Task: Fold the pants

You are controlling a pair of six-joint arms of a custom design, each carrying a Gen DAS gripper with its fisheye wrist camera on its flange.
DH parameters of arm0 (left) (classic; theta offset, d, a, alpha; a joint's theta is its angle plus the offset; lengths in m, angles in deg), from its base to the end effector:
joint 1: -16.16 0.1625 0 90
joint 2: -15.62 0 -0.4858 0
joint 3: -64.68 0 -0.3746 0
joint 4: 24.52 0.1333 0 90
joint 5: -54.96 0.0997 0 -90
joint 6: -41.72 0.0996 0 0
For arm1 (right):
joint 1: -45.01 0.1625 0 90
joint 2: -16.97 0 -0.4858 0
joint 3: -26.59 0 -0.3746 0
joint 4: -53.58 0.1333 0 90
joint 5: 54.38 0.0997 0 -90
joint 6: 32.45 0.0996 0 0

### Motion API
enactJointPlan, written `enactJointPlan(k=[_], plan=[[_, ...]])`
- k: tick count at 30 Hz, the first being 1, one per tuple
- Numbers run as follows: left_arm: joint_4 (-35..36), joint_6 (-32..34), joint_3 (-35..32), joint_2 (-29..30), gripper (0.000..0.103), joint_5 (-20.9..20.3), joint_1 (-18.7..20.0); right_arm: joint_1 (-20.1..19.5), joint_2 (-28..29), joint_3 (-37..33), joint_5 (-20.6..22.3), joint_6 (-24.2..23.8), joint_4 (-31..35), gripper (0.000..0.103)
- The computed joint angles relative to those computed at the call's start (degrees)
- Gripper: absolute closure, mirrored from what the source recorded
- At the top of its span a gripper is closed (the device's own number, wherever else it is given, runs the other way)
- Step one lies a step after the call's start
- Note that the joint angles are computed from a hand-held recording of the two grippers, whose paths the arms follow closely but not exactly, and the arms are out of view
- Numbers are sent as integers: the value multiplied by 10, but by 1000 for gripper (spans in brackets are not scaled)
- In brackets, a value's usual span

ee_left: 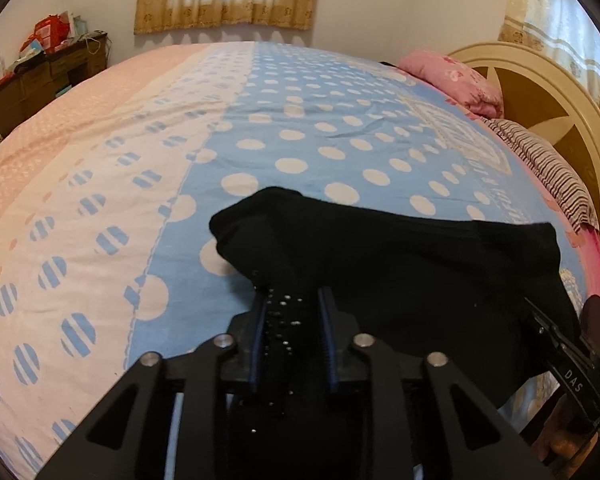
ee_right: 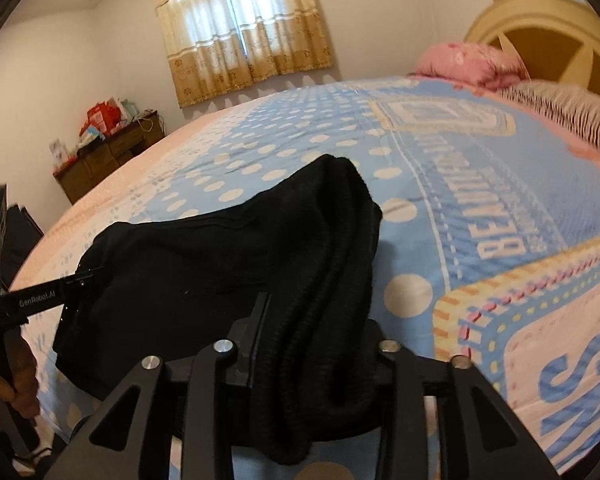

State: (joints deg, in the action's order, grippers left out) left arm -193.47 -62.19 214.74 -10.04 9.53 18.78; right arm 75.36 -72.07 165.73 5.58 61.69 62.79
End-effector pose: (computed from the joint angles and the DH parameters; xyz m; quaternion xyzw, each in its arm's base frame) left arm -0.2361 -0.2142 -0.0570 0.0223 0.8657 -0.3832 0.3213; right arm -0.0858 -0.2625 0.2358 0.2780 -0.8916 0.3145 0.1700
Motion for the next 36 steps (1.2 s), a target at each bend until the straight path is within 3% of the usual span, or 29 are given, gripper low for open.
enactJointPlan(k=[2, 3, 5, 6, 8, 10, 11, 16, 18, 24, 29, 36], plan=[[-3, 1, -3, 3, 44, -7, 5, 6, 19, -19, 10, 24, 16, 51], [-24, 5, -1, 9, 28, -12, 12, 7, 30, -28, 8, 33, 30, 50], [-75, 2, 7, 28, 23, -15, 19, 6, 34, -31, 5, 34, 37, 50], [-72, -3, 6, 32, 24, -9, 13, 11, 30, -28, 12, 31, 30, 51], [-94, 27, 5, 38, 46, -3, 9, 21, 22, -22, 24, 19, 25, 67], [-77, 33, -1, 32, 68, 1, 4, 22, 11, -10, 24, 5, 11, 70], [-56, 34, -6, 26, 72, 4, 3, 19, 5, -2, 20, -4, 1, 71], [-55, 30, 1, 11, 77, 10, 0, -9, -29, 29, -22, -39, -5, 72], [-25, 26, -1, -2, 86, 19, -8, -6, -40, 36, -25, -41, -10, 72], [-11, 27, 10, -30, 89, 44, -20, -14, -71, 56, -63, -65, 3, 72], [61, -7, 8, -61, 89, 58, -34, 17, -75, 49, -67, -51, 16, 72], [117, -19, 5, -90, 89, 68, -18, 103, -42, 31, -26, 33, -28, 72]])
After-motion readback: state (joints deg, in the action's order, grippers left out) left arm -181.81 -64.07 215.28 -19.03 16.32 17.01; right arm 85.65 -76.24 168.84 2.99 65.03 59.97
